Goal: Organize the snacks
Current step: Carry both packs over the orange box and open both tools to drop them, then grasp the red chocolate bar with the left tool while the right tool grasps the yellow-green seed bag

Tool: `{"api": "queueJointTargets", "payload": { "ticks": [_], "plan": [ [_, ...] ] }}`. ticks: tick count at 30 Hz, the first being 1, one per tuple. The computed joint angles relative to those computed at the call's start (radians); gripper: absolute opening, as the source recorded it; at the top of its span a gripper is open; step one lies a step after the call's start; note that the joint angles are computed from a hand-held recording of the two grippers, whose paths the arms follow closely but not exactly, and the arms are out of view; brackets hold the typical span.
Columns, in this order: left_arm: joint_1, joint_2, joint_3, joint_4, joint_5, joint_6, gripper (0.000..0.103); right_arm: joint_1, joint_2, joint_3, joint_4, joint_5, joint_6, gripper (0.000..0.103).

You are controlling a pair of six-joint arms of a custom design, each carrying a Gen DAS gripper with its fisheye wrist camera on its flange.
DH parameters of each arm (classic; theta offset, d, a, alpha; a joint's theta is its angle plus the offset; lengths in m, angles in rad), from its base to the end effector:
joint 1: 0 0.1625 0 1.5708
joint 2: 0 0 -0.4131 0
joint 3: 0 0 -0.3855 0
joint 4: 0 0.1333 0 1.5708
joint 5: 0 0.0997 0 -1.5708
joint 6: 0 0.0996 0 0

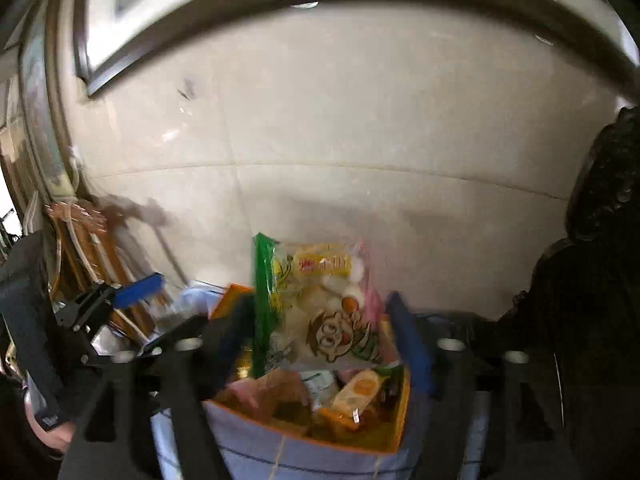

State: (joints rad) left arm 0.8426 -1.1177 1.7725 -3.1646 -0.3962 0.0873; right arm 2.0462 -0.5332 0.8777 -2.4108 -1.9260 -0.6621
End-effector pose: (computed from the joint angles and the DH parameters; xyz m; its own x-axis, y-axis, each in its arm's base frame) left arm -0.2156 -0.5802 0.3569 -0.7462 -0.2592 -0.6131 0.4599 0.4652 -0.7564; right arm 0.4771 -0.7112 0.2075 -0.4696 -0.7034 0.5336 -0.8766 0.4435 -0.1869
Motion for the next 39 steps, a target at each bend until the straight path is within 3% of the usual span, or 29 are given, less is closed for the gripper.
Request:
{"api": "queueJointTargets", "payload": {
  "ticks": [2, 4, 7, 11, 17, 20, 23, 25, 29, 35, 39],
  "plan": [
    [0.042, -0.003, -0.013, 0.128, 0.030, -0.125, 0.098, -0.005, 0.037, -0.041, 0.014, -0.065, 0.014, 0.088],
    [0.052, -0.022, 0.023, 0.140, 0.022, -0.166, 0.098, -0.020, 0.008, 0.021, -0.017, -0.059, 0.007, 0.088],
    [0.046, -0.057, 0.119, 0.135, 0.037, -0.201, 0.098, -0.043, -0.056, 0.146, -0.061, -0.063, -0.016, 0.088],
    [0.013, -0.131, 0.291, 0.169, -0.010, -0.324, 0.098, -0.066, -0.168, 0.352, -0.108, -0.076, -0.008, 0.088],
    [-0.044, -0.155, 0.473, 0.350, -0.088, -0.471, 0.098, -0.133, -0.374, 0.702, -0.012, -0.028, -0.001, 0.088],
    [-0.042, -0.133, 0.505, 0.399, -0.134, -0.548, 0.098, -0.174, -0.457, 0.899, -0.009, -0.091, -0.080, 0.088],
    [-0.031, -0.086, 0.500, 0.403, -0.157, -0.584, 0.098, -0.195, -0.483, 1.037, -0.101, -0.166, -0.163, 0.088],
    [-0.025, -0.040, 0.486, 0.372, -0.155, -0.582, 0.098, -0.203, -0.481, 1.079, -0.146, -0.184, -0.176, 0.088],
    [-0.010, 0.046, 0.444, 0.321, -0.153, -0.588, 0.098, -0.210, -0.466, 1.101, -0.154, -0.190, -0.100, 0.088],
    [0.016, 0.174, 0.363, 0.326, -0.131, -0.577, 0.099, -0.210, -0.420, 1.148, -0.330, -0.173, -0.146, 0.092],
    [0.025, 0.188, 0.371, 0.247, -0.157, -0.565, 0.099, -0.226, -0.430, 1.144, -0.306, -0.137, -0.103, 0.092]
  ]
}}
